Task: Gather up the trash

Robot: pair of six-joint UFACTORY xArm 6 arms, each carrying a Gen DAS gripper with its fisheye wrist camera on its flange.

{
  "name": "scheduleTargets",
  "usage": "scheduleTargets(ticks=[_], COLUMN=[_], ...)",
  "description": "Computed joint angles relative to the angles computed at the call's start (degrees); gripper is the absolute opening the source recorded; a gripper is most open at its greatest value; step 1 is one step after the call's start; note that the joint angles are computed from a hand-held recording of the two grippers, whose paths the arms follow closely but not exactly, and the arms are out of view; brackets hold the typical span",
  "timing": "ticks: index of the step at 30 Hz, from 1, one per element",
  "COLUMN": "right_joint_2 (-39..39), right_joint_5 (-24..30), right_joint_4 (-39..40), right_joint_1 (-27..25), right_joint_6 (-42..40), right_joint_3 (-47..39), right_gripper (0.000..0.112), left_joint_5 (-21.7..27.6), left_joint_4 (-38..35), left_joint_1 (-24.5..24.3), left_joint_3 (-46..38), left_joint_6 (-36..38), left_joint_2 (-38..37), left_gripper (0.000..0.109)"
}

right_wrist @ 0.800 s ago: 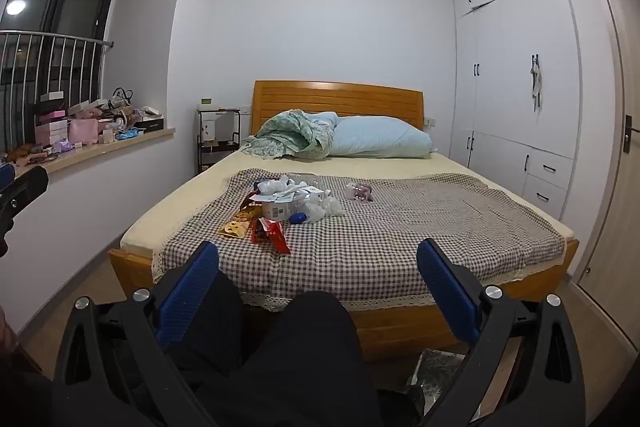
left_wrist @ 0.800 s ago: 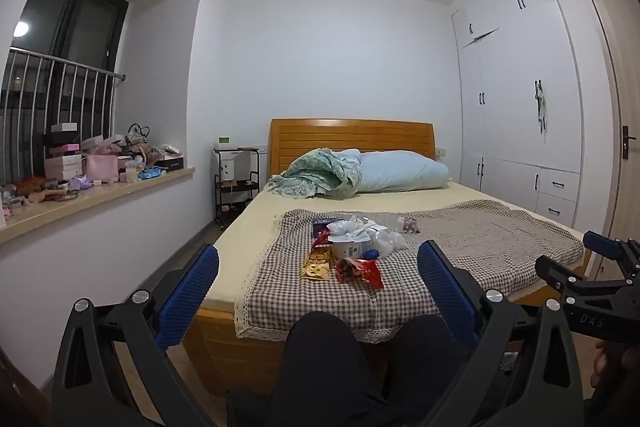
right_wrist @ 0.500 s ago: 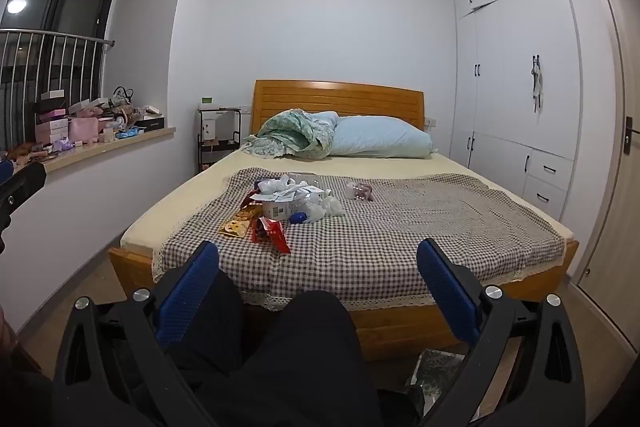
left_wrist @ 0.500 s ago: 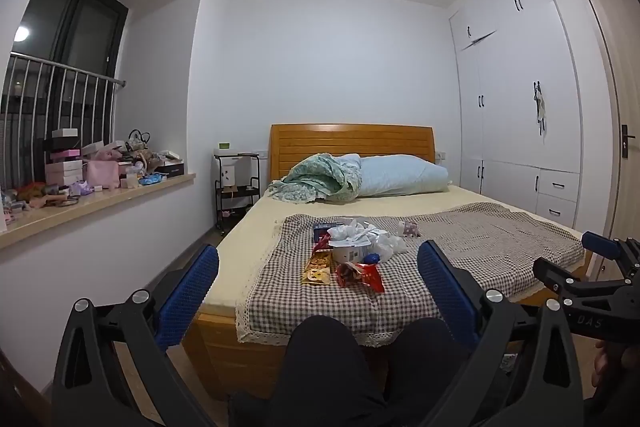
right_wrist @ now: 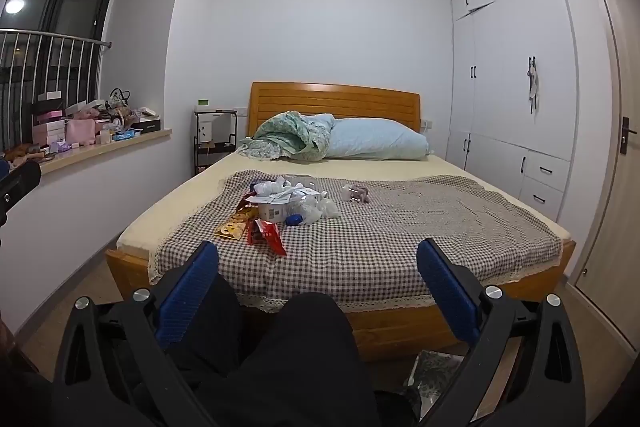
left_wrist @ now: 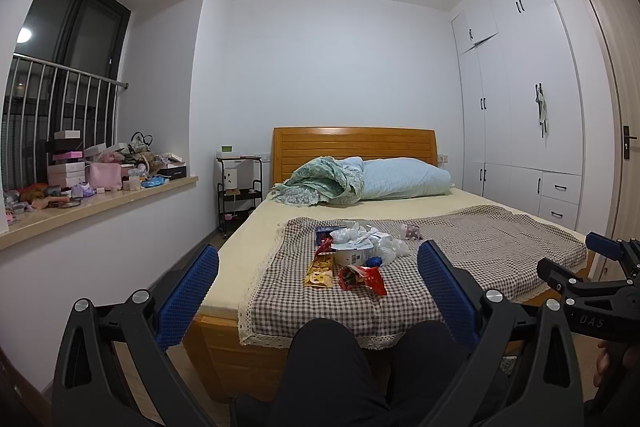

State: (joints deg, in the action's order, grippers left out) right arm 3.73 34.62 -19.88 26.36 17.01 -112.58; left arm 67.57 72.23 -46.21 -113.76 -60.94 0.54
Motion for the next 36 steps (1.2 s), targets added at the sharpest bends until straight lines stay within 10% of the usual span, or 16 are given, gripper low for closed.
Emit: scheduleTargets(ticks=[36], right_joint_2=[-0.52], right_joint_5=[-0.50], right_joint_4=[1.21], right_joint_1=[-0.56], right_joint_6=[-0.34], right_joint_3=[1.26], right_gripper=[0.095], left_joint_5=[0.13], left_joint_4=[0.71], left_joint_1=[-0.18], left_joint_3=[-0.12], left_joint_6=[0.40], left_joint_2=[-0.09], left_gripper=[0.096])
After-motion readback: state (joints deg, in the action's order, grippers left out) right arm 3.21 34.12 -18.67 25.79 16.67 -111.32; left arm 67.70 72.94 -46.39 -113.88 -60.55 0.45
